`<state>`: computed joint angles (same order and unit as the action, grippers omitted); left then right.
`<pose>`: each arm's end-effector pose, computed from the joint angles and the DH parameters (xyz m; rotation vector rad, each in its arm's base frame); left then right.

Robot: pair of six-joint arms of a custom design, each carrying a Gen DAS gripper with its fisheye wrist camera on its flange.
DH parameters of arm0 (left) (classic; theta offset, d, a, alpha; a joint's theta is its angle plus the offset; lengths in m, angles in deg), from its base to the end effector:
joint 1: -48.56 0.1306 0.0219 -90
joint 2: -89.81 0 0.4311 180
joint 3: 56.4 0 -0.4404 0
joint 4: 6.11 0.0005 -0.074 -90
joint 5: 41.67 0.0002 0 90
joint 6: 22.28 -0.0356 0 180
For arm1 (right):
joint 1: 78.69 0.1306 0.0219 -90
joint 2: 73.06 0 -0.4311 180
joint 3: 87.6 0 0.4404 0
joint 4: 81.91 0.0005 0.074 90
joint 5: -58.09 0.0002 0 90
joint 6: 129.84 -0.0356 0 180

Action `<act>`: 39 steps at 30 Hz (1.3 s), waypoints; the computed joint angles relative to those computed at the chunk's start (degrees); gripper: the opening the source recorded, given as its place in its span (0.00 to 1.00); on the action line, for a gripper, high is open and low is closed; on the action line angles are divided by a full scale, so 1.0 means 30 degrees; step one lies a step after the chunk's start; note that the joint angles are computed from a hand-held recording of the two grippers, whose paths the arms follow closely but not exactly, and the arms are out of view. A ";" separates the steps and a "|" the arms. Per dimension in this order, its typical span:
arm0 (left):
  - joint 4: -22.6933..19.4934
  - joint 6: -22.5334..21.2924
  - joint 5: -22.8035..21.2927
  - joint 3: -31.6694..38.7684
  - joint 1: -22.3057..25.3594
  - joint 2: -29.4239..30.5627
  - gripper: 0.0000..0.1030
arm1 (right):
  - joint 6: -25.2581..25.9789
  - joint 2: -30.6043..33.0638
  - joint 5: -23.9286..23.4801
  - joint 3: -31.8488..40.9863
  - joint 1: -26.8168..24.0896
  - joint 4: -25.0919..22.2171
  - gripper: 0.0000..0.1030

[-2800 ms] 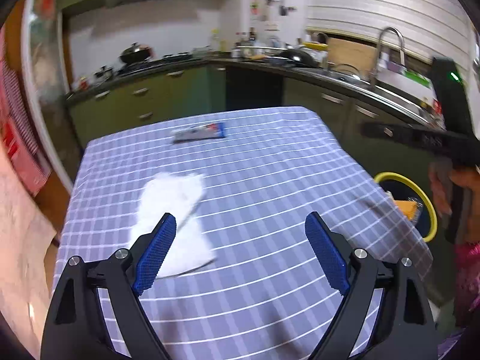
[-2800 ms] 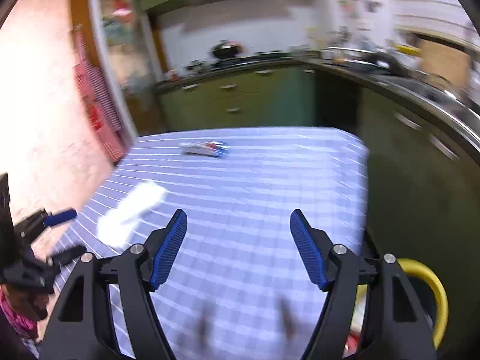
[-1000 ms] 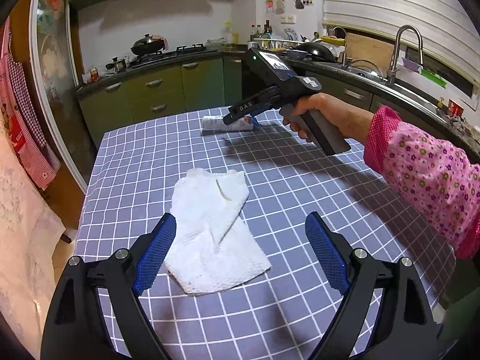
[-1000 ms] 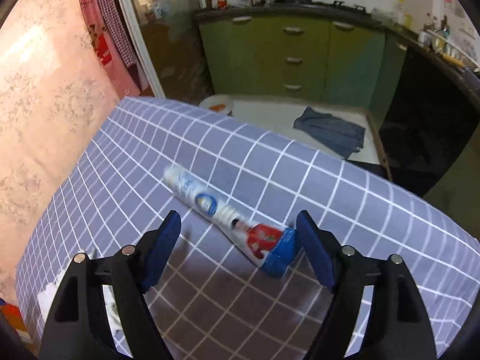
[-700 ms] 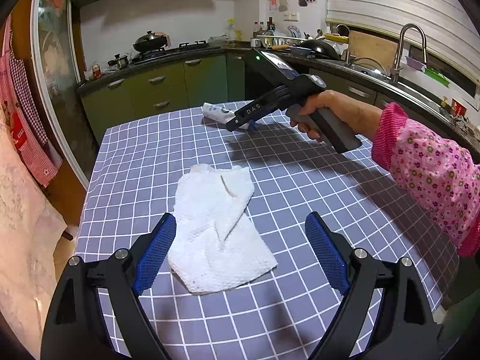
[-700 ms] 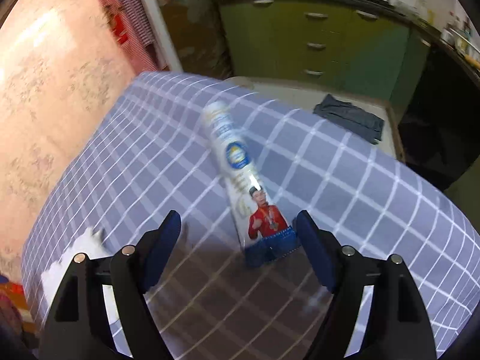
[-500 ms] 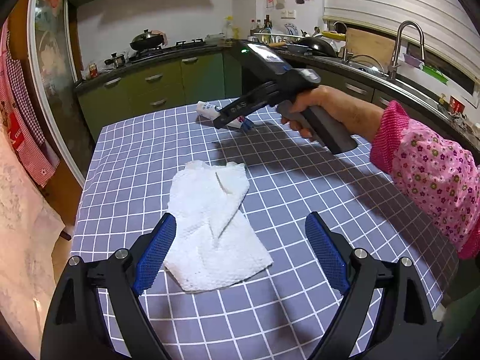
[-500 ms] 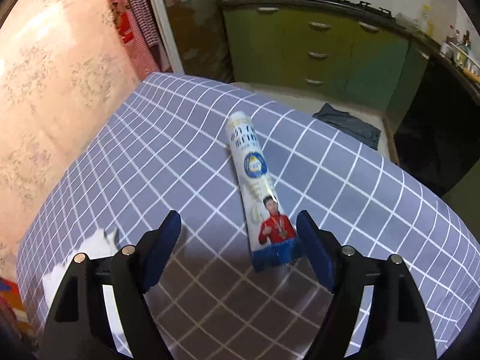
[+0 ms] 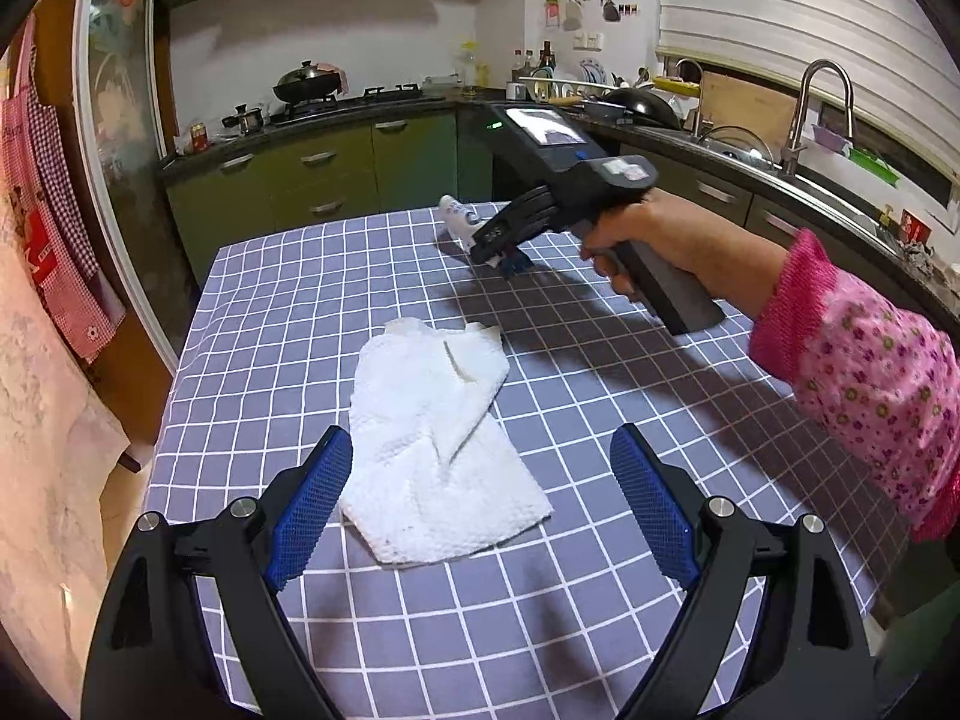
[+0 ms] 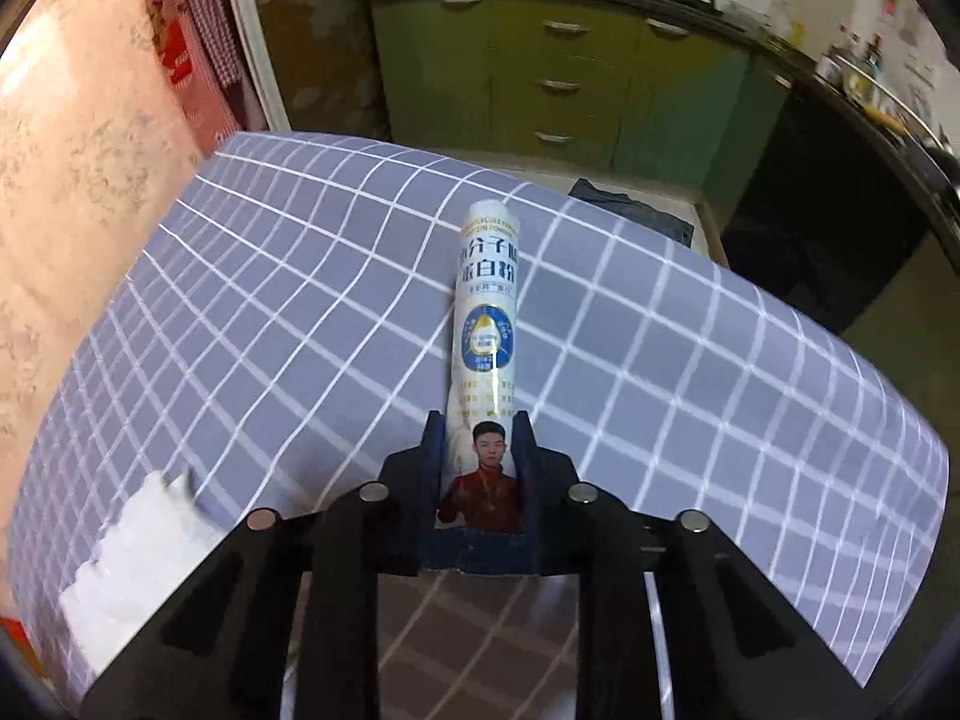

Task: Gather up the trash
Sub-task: 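Carry the white tube over the yellow-rimmed bin and open the right tool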

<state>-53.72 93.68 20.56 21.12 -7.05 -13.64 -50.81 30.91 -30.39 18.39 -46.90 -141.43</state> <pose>0.2586 -0.3493 0.4805 0.3642 2.2456 -0.1642 0.5318 0.3279 0.4719 -0.4587 2.5525 0.2435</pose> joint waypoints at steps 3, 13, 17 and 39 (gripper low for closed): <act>0.0136 0.0141 -0.0138 -0.0242 -0.0297 -0.0270 0.84 | -0.1085 -0.1794 -0.0839 -0.1691 0.0096 0.0736 0.21; 0.0817 0.0393 -0.0641 -0.0913 -0.1510 -0.1072 0.84 | -0.3236 -1.0507 0.0815 -0.8418 0.1460 0.1737 0.21; 0.1148 0.0588 -0.0392 -0.1118 -0.1863 -0.1104 0.84 | -0.5333 -1.4954 0.3559 -1.1028 0.2034 0.0315 0.22; 0.0888 0.0586 -0.0567 -0.0282 -0.3301 0.0031 0.85 | -0.9548 -2.2134 0.7420 -1.6713 -0.3363 -0.6314 0.41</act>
